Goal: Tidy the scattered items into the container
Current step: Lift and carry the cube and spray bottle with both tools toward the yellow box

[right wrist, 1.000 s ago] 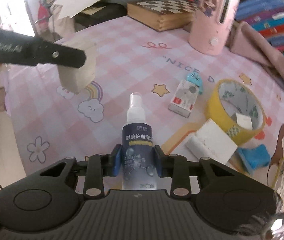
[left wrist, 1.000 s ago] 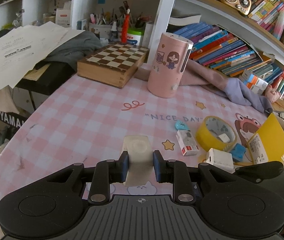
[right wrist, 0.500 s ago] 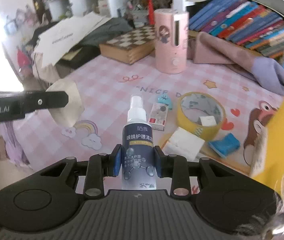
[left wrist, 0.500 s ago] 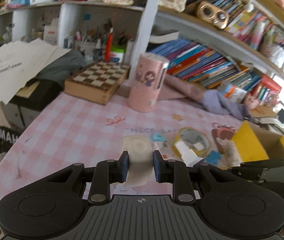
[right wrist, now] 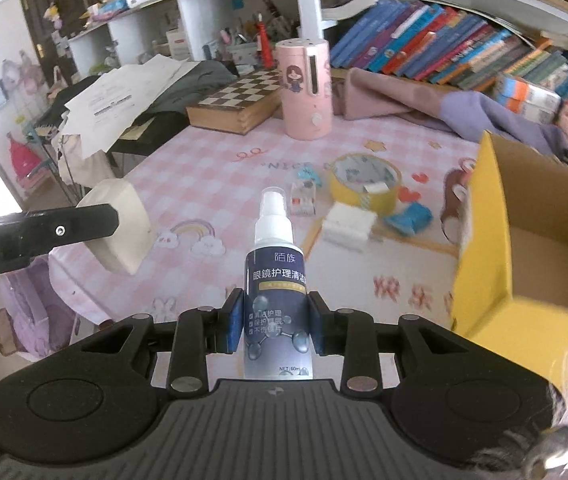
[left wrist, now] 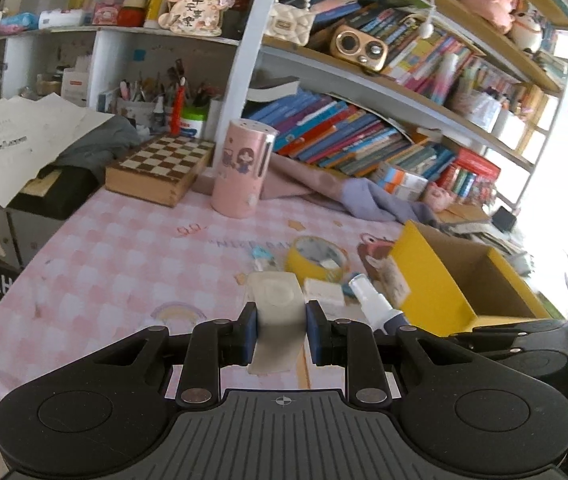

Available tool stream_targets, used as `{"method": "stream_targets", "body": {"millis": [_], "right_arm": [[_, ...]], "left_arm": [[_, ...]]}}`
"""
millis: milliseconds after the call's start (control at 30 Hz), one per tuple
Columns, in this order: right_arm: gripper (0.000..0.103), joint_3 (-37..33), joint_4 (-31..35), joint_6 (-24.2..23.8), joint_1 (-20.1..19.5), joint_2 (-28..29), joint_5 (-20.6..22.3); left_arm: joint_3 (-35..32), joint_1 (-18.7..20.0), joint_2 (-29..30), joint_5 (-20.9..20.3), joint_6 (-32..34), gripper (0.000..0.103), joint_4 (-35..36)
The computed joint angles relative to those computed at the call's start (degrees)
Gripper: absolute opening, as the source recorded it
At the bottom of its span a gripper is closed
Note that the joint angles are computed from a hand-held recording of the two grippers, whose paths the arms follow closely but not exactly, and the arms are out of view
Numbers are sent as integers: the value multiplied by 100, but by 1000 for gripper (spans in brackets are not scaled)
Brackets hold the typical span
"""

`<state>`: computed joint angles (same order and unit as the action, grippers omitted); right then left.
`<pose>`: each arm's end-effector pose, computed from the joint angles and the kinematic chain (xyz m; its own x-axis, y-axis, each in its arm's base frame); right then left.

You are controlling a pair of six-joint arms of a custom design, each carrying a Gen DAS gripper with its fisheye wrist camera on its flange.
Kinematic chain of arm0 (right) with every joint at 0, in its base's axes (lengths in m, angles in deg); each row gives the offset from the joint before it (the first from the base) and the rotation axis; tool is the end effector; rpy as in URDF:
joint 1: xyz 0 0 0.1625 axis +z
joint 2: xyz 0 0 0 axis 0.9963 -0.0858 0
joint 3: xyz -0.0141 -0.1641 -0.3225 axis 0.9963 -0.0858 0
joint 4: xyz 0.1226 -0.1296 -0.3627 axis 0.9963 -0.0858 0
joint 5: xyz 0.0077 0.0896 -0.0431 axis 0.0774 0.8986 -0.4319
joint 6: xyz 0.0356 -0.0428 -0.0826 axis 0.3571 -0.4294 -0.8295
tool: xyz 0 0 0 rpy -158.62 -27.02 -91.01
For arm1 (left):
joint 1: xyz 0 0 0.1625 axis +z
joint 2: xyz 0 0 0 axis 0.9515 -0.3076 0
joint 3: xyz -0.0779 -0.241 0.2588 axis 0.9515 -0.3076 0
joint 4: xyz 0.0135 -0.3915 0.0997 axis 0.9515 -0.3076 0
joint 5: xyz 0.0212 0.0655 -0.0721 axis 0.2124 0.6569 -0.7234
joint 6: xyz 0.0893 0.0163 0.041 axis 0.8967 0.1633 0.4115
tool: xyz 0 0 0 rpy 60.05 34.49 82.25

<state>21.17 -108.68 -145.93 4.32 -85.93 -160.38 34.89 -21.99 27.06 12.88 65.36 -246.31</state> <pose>0.1184 -0.8400 0.1951 -0.5117 -0.8010 0.3107 -0.8567 0.5029 -0.1145 -0.2760 -0.6800 0.0513 -0.8243 -0.3695 -0.4290 0.2603 0.4256 -0.8667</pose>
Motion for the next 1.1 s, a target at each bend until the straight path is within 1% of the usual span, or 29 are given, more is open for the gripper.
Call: {"method": "stream_targets", "body": {"millis": [67, 167, 267, 367, 633, 800, 1100], "right_arm": [[31, 651, -316, 49, -46, -399, -12], [31, 1392, -691, 80, -112, -854, -28], [31, 1925, -973, 126, -176, -1190, -51], [31, 2280, -1180, 215, -232, -1425, -83], [31, 2632, -1490, 541, -337, -1707, -265], [31, 2867, -1747, 695, -433, -1897, -410], [31, 3162, -2222, 1181, -655, -2213, -636]], "left_arm": [[199, -55, -69, -36, -128, 24, -6], [405, -119, -134, -134, -250, 24, 22], [567, -170, -188, -266, -338, 24, 101], [674, -211, -216, -383, -359, 24, 152], [592, -228, -143, -724, -245, 24, 362], [373, -169, -17, -1127, -174, 23, 599], [-260, -88, 319, -1904, 138, 23, 1143]]}}
